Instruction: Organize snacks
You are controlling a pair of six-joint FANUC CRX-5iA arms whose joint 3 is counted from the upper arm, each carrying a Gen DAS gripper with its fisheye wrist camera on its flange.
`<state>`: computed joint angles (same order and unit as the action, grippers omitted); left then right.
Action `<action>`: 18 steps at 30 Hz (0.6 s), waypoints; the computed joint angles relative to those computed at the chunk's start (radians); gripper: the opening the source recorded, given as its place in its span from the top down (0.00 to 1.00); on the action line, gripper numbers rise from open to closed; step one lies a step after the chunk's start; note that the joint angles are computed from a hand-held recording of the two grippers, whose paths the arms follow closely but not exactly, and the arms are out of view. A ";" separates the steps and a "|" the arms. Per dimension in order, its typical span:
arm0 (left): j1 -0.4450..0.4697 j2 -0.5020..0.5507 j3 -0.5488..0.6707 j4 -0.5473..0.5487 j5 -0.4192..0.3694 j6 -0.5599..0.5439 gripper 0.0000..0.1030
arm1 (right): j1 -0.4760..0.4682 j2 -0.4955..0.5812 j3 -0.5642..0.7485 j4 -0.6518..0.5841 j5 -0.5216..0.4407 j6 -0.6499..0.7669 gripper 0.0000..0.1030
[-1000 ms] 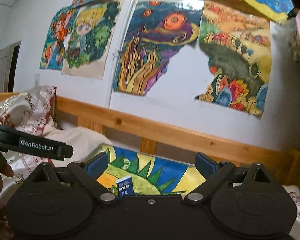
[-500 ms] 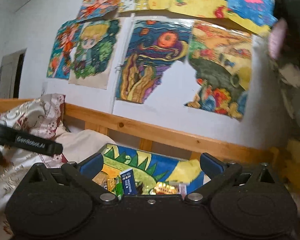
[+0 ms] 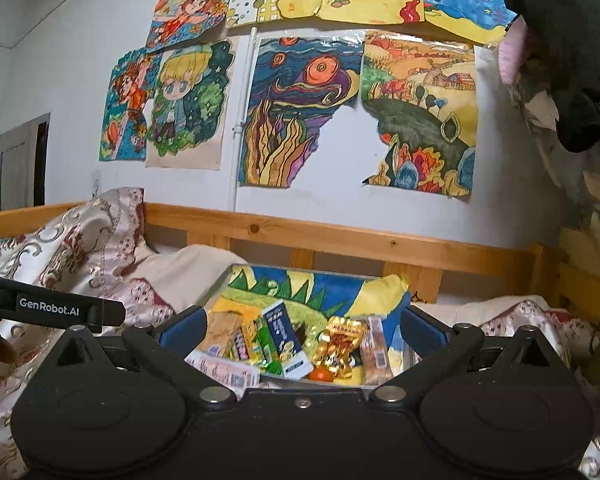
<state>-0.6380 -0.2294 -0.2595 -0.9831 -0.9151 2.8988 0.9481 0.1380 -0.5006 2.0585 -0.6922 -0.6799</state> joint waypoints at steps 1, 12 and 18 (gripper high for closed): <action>-0.013 -0.003 -0.006 -0.011 -0.013 0.007 0.01 | 0.013 0.001 -0.004 -0.021 -0.011 0.009 0.01; -0.067 -0.013 -0.052 -0.053 -0.087 0.070 0.01 | 0.111 0.038 -0.016 -0.184 -0.093 0.073 0.01; -0.050 -0.008 -0.073 -0.040 -0.080 0.053 0.01 | 0.128 0.052 -0.017 -0.221 -0.080 0.087 0.01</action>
